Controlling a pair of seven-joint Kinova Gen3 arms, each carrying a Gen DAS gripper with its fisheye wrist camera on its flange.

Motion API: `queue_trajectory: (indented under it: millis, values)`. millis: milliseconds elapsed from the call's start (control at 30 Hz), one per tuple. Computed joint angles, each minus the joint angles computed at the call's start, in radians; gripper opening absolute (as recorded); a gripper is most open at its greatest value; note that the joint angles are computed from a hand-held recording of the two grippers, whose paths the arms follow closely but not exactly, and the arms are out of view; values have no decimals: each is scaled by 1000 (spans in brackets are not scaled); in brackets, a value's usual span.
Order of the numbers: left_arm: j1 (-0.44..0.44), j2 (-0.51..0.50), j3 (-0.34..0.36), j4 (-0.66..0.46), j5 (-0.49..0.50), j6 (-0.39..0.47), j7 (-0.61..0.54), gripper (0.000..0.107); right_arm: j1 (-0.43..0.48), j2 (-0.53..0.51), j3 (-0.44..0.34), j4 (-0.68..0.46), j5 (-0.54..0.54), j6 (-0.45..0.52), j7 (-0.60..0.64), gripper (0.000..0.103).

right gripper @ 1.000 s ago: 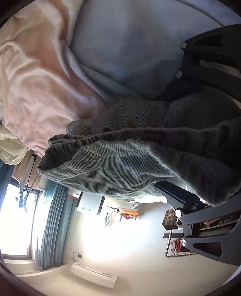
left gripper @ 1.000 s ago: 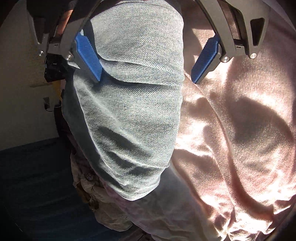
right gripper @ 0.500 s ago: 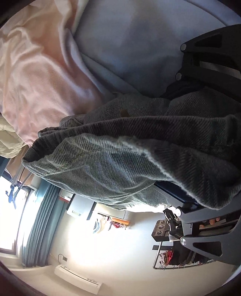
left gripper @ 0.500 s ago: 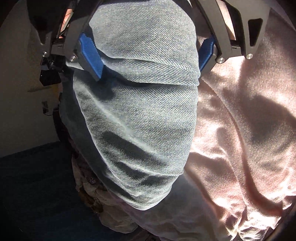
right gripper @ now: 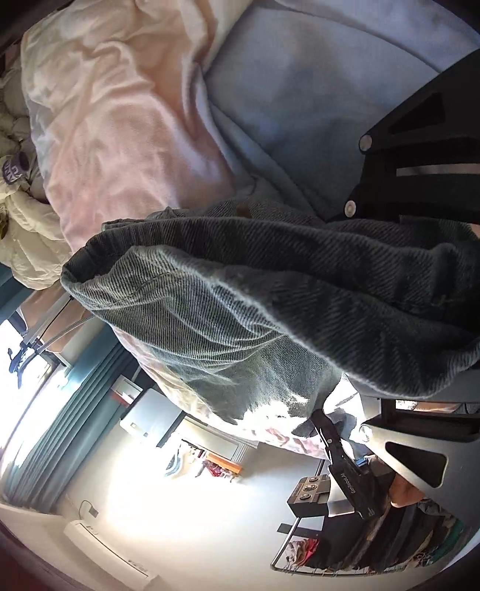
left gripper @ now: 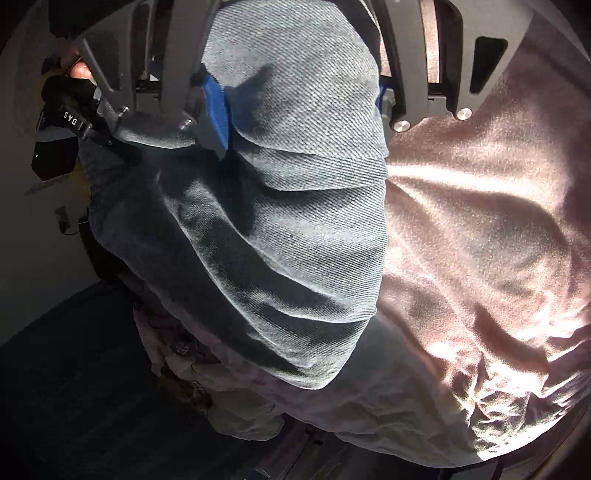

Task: Fold clothes
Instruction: 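Carry the folded trousers with both grippers toward the pillow end of the bed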

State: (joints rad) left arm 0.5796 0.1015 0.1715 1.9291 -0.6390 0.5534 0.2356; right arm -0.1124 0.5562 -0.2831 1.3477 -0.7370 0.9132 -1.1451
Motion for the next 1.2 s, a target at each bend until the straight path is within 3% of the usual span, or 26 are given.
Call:
queue_trajectory:
  millis: [133, 267, 500, 633, 733, 867, 1033, 1200]
  values:
    - [61, -12, 30, -52, -90, 109, 74, 45, 22, -40, -3, 17, -19, 5, 14, 31]
    - [109, -7, 78, -125, -129, 234, 91, 43, 50, -87, 7, 32, -45, 32, 38, 29]
    - [181, -30, 125, -196, -164, 370, 120, 41, 105, -171, 50, 45, -90, 122, 70, 29]
    - [230, -3, 160, -295, -193, 474, 127, 41, 108, -215, 80, 34, -107, 156, 68, 29]
    - [261, 8, 159, -360, -195, 519, 100, 41, 120, -241, 97, 25, -123, 186, 59, 29]
    - [304, 35, 157, -445, -205, 569, 65, 41, 68, -300, 110, 31, -112, 164, -11, 29]
    - [384, 90, 138, -576, -231, 642, 20, 41, 144, -419, 175, 115, -176, 256, 54, 29]
    - [445, 155, 94, -705, -238, 651, -54, 41, 181, -450, 251, 71, -187, 340, 60, 29]
